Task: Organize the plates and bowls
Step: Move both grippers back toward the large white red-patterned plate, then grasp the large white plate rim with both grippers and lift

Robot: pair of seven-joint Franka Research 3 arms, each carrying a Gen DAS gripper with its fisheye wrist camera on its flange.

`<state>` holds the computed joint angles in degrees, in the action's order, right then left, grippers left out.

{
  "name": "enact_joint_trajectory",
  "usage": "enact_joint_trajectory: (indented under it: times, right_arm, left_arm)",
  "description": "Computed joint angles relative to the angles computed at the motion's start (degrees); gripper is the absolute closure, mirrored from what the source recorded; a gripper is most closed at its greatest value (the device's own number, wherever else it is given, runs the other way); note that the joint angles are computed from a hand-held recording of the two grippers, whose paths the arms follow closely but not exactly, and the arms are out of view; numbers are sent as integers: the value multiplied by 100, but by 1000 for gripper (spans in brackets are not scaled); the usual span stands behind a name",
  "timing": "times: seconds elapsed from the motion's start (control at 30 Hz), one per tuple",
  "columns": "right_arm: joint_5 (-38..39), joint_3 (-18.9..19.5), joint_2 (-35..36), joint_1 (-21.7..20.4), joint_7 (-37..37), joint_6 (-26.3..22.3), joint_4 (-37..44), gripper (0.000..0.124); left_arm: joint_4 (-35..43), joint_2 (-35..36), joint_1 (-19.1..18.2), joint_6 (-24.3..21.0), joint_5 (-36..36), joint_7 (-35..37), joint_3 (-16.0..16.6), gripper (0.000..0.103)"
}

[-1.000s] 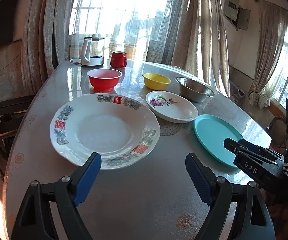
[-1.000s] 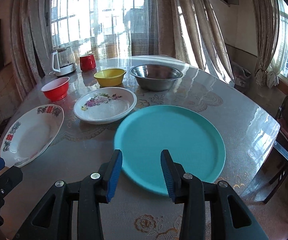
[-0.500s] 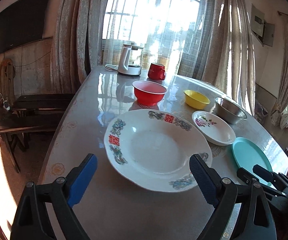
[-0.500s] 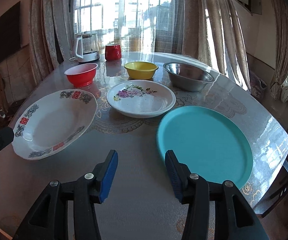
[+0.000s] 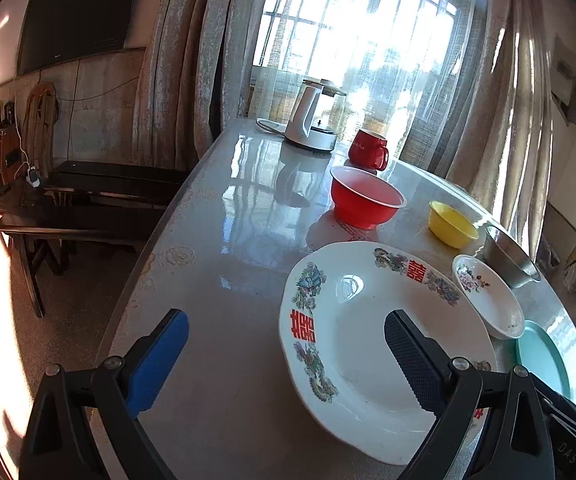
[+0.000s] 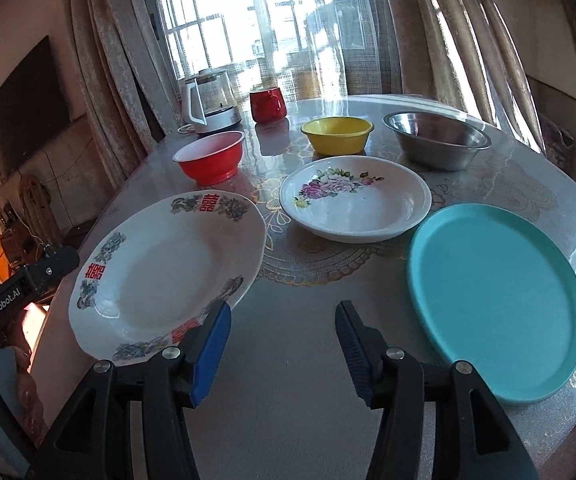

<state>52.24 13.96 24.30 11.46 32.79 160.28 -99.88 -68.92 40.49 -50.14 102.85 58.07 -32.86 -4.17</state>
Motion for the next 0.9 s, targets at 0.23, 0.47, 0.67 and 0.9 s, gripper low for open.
enact_joint_trajectory:
  times: [0.23,0.47,0.67,0.9]
  right_arm:
    - [-258,-35,578,101,696,-632,821,69]
    - [-431,104,1047,66,901,-1031,1420,71]
    - [-714,36,1405,146,1340,-1466,1976,78]
    - [-882,47,1556,176,1597,-1608,2194,81]
  left_arm:
    - [-327,-152,282,556,-162,-197,-39,5]
    - [-552,-221,479,977,-241,-319,-104,14]
    - [-558,-180,561,1248,-367,-222,-92,26]
    - [-422,-62,620,1567,-441,160,-57,32]
